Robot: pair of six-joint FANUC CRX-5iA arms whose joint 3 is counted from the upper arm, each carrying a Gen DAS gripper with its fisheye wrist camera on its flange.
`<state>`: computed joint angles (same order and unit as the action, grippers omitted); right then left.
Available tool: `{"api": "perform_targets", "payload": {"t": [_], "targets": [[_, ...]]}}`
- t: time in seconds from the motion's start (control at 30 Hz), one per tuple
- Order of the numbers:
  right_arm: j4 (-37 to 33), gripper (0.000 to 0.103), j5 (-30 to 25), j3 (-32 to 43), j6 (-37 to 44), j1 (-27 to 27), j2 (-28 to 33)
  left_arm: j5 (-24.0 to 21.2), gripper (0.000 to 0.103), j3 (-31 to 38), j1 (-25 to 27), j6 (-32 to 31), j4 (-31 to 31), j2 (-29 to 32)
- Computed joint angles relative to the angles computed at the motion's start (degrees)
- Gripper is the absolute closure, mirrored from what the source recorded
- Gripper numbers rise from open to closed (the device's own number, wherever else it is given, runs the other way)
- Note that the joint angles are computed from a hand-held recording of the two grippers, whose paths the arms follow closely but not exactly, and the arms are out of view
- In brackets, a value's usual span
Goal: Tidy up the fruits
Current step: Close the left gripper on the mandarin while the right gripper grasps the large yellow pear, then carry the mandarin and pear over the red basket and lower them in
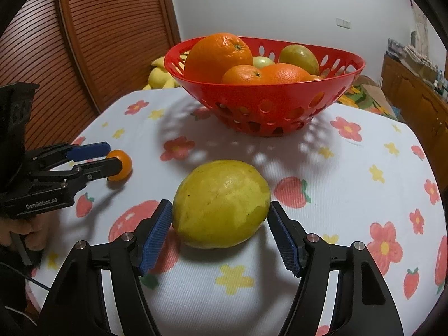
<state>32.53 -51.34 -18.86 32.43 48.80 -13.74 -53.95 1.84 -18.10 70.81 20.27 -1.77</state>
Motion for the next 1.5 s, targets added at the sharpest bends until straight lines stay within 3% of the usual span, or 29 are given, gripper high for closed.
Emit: {"api": "perform_targets", "payload": {"t": [0.27,0.97,1.5], "targets": [[-0.22,0.031,0.6,-0.35,-0.2,-0.15,-0.38,-1.79,0.071,0.35,0.44,-0.98,1.64,0.94],[0.41,0.032,2.46,-0.65,0.37,0.43,-2.69,1.12,0.071,0.1,-0.69,-1.08,1.85,-1.58],[3.69,0.032,2.22,1.86,3.7,-1.16,-6.06,2.03,0.071,6.42,-2.83,0.69,0.6,0.04]]}}
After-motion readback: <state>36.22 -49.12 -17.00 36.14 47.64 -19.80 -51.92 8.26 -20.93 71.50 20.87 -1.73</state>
